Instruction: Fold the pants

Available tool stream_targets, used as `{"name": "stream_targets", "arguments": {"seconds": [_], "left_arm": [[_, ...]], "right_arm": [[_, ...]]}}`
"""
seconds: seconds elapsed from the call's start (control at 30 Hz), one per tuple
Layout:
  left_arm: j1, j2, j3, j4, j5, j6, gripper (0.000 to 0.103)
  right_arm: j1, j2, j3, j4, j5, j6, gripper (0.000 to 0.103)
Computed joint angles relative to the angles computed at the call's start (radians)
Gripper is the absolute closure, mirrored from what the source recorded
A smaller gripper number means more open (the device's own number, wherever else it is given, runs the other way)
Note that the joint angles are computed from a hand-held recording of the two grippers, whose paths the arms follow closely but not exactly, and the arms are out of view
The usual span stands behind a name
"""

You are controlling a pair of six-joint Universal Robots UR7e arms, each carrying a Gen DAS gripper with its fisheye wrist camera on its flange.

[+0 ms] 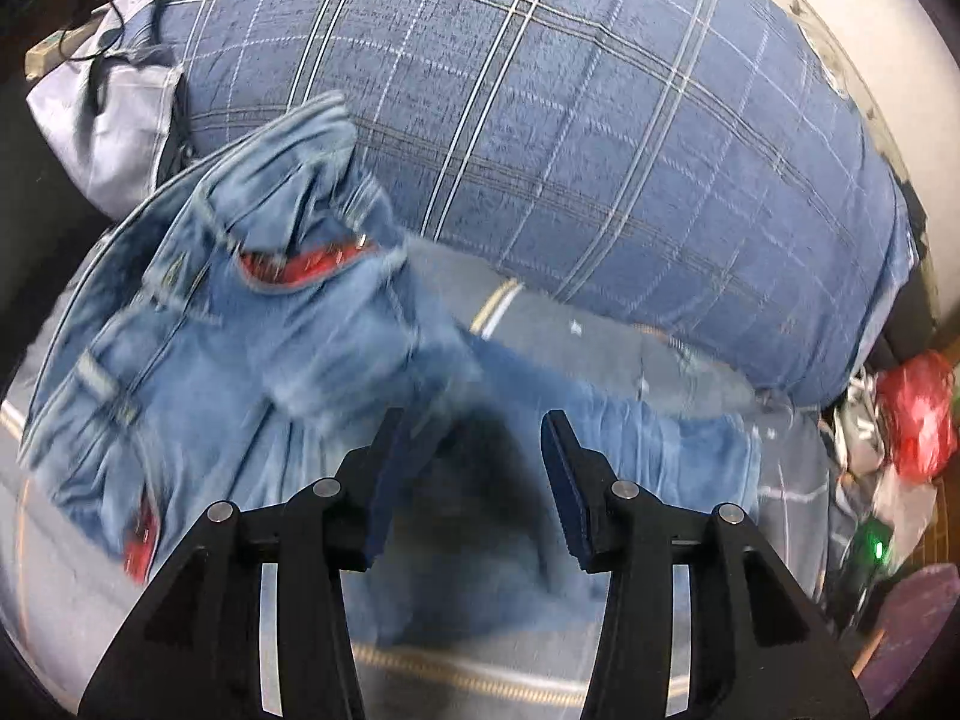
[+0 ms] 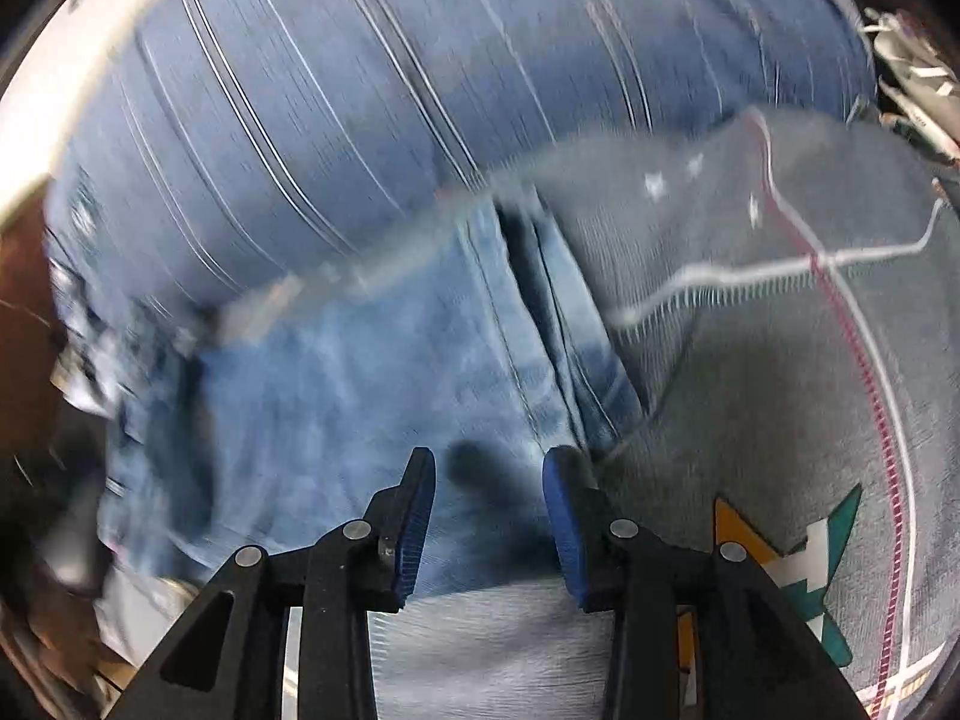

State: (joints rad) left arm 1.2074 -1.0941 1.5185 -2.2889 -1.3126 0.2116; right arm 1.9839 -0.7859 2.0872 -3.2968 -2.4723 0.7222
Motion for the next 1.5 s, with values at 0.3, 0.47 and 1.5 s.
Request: {"name": "stream_targets", "arguments": {"seconds": [0.3, 0.47, 1.5], "left_arm": [[0.033, 0.019, 0.017, -0.051, -0.021, 0.040, 0.059], [0.039, 0.009, 0.019, -0.060, -0.035, 0.028, 0.059], [0.117, 0.035, -0.208, 0.085, -0.082, -0.116, 0.059]], "right_arm": [[0.024, 0.039, -0.071, 0.139, -0.102, -0.005, 0.067], [0.038, 0.055, -0.089, 0.197, -0.162, -0.013, 0.066], [0.091, 0.182, -0.320, -0.127, 0.233, -0.366, 0.065]]}}
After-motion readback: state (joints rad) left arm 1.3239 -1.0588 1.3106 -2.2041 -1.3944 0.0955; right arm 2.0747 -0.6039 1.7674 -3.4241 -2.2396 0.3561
